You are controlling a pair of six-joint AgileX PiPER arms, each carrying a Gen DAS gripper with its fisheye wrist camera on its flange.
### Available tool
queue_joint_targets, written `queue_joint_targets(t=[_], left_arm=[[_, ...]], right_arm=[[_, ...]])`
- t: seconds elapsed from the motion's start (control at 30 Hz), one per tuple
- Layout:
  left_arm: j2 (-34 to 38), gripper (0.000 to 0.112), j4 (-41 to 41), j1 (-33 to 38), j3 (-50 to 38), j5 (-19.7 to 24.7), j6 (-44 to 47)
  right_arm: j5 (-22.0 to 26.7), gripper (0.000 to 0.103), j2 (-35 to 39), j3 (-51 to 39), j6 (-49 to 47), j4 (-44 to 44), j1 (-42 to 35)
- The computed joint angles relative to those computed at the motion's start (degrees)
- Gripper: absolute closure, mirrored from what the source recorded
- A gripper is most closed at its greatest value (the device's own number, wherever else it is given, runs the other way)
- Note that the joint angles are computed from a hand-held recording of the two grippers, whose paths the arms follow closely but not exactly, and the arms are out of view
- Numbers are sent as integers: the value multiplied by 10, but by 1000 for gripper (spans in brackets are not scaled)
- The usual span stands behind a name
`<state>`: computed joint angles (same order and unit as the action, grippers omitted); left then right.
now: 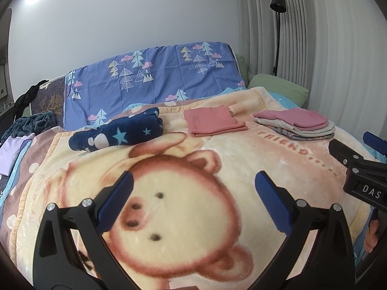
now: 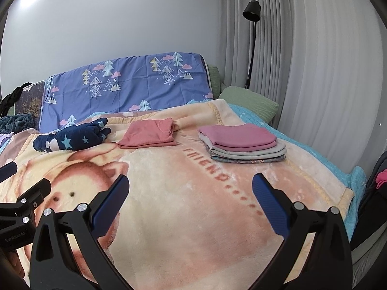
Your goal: Fold small clothes
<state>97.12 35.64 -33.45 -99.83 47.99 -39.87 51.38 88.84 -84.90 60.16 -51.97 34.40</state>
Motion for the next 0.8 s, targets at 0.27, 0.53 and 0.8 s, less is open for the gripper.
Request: queue_joint_targets(t=[0.27, 0.53, 0.8], left_arm=[[-2, 12, -9, 6, 5, -6, 4], [-3, 12, -16, 7, 13, -13, 9], [0, 12, -31, 10, 10, -10, 15]], right_arm=[[-2, 2, 5, -2, -4, 4, -4], [-1, 2, 6, 1, 1, 2, -3], [-4, 2, 5, 10, 9, 0, -1]])
